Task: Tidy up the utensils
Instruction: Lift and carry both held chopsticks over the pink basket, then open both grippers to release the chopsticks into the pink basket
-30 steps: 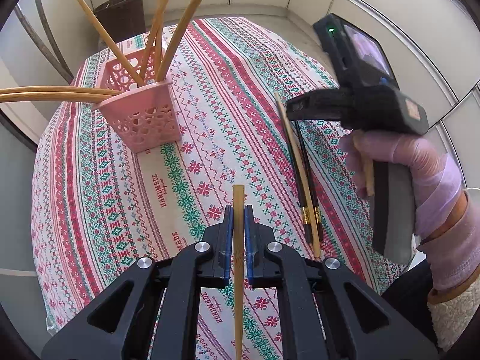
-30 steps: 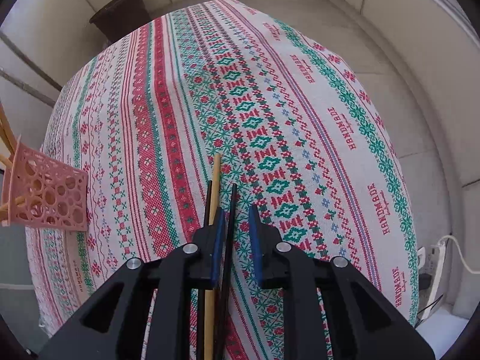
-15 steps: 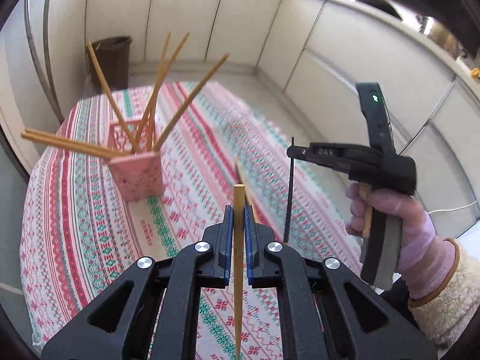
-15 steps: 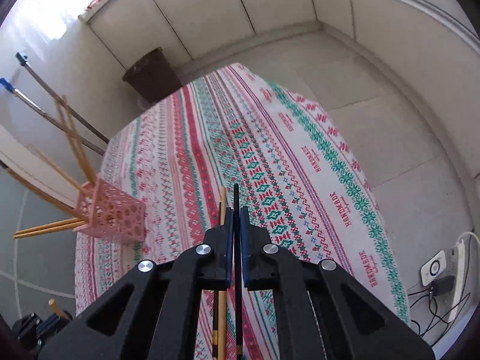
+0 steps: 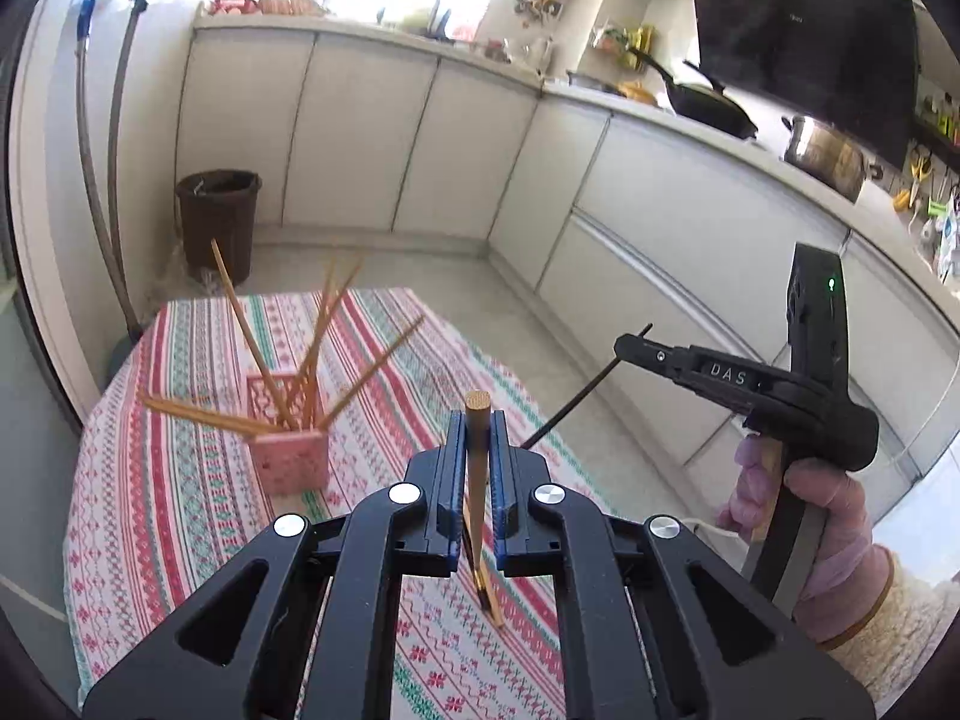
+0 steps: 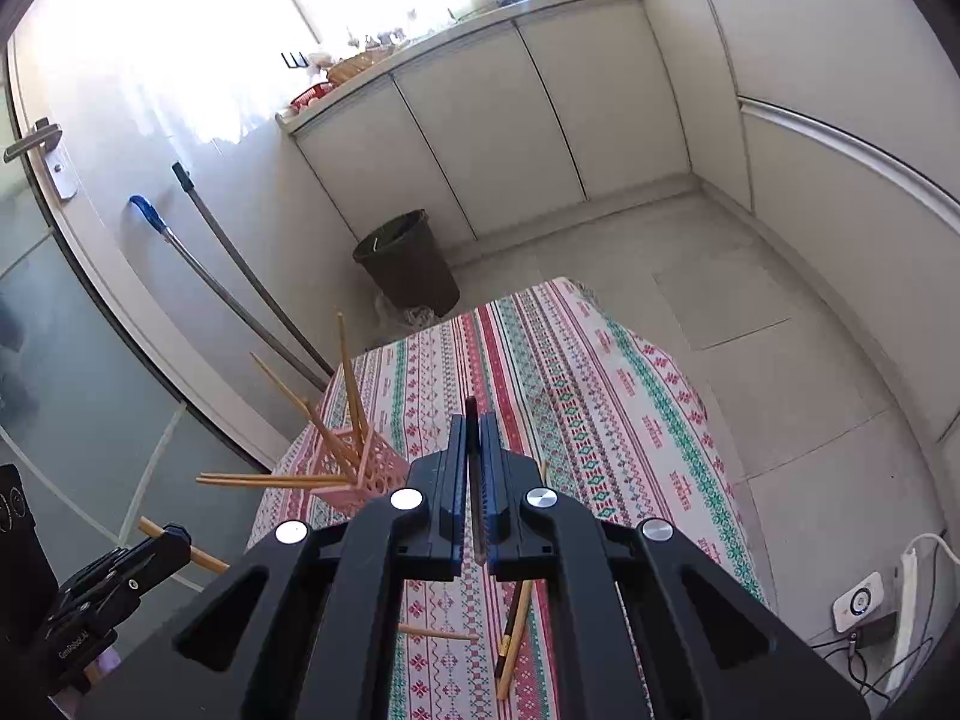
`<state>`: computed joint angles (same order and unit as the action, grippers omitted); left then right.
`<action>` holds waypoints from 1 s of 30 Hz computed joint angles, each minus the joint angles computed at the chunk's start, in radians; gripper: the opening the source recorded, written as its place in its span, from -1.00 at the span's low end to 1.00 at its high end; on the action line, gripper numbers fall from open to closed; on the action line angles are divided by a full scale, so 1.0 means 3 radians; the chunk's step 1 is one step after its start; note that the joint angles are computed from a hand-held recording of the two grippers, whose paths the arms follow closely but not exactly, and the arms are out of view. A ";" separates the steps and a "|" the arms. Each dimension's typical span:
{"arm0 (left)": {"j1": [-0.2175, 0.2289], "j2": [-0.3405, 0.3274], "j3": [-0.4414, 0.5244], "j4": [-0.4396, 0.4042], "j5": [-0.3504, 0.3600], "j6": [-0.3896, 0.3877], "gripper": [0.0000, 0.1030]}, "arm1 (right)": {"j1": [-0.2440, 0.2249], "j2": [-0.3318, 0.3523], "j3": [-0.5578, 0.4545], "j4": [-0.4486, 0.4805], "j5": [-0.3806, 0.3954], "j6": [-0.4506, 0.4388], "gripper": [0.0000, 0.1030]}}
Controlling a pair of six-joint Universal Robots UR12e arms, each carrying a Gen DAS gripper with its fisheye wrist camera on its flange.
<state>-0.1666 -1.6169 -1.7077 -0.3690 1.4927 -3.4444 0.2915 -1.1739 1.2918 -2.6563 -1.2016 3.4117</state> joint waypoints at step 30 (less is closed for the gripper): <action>0.0121 -0.0295 0.0452 0.0249 0.1395 -0.0501 -0.86 | -0.0033 0.0246 -0.0504 -0.0125 0.0074 0.0367 -0.91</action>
